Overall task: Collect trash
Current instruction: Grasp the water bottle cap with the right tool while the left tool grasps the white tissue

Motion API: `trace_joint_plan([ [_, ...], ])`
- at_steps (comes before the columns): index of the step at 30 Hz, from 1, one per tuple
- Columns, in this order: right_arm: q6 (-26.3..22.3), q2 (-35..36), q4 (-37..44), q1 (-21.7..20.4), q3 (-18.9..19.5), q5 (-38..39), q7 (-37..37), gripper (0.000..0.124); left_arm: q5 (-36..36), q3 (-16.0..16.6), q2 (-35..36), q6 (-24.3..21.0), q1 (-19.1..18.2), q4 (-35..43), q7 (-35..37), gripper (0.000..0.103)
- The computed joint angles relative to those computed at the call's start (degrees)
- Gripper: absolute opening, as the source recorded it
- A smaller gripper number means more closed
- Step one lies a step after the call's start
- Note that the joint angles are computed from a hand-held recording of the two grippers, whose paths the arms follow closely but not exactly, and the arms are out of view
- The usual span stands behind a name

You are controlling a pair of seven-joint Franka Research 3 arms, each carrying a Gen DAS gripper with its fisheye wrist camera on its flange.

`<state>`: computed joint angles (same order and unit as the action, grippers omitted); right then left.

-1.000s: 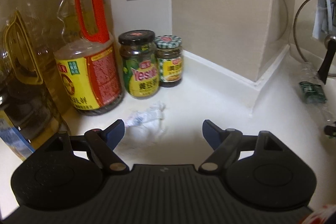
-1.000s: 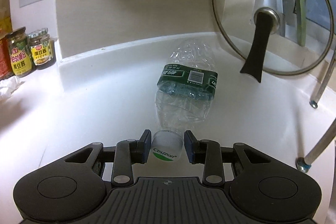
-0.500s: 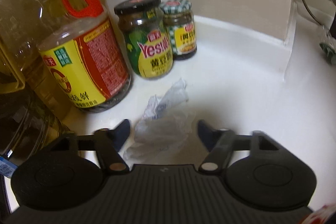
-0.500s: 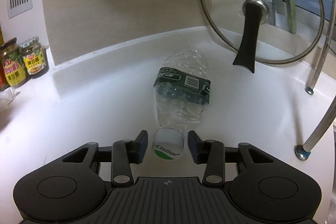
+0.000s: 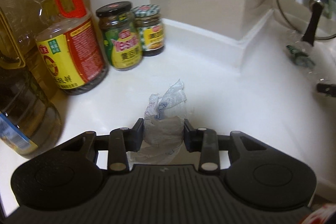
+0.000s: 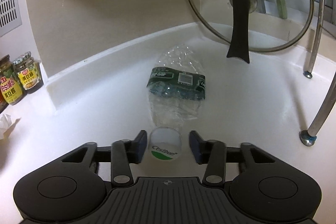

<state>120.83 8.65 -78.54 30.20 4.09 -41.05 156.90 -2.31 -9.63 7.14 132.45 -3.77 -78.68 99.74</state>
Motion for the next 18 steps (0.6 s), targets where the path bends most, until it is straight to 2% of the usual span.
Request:
trace_joint_plan([
  [7,3.8,-4.75,-6.21,-1.77,0.91,0.97,-0.92,0.033,-3.41,-0.92,-3.89,0.32,-1.57,-2.84,-1.42,0.034],
  [11,7.88,-9.09,-11.55,-4.06,2.03,3.08,-2.22,0.033,-4.56,-1.16,-5.88,0.6,-2.87,-4.32,-3.29,0.034],
  [18,15.32,-15.8,-18.99,-8.68,3.99,8.14,-9.04,0.033,-1.86,-1.62,-10.27,1.34,-5.46,-8.82,-11.24,0.034],
])
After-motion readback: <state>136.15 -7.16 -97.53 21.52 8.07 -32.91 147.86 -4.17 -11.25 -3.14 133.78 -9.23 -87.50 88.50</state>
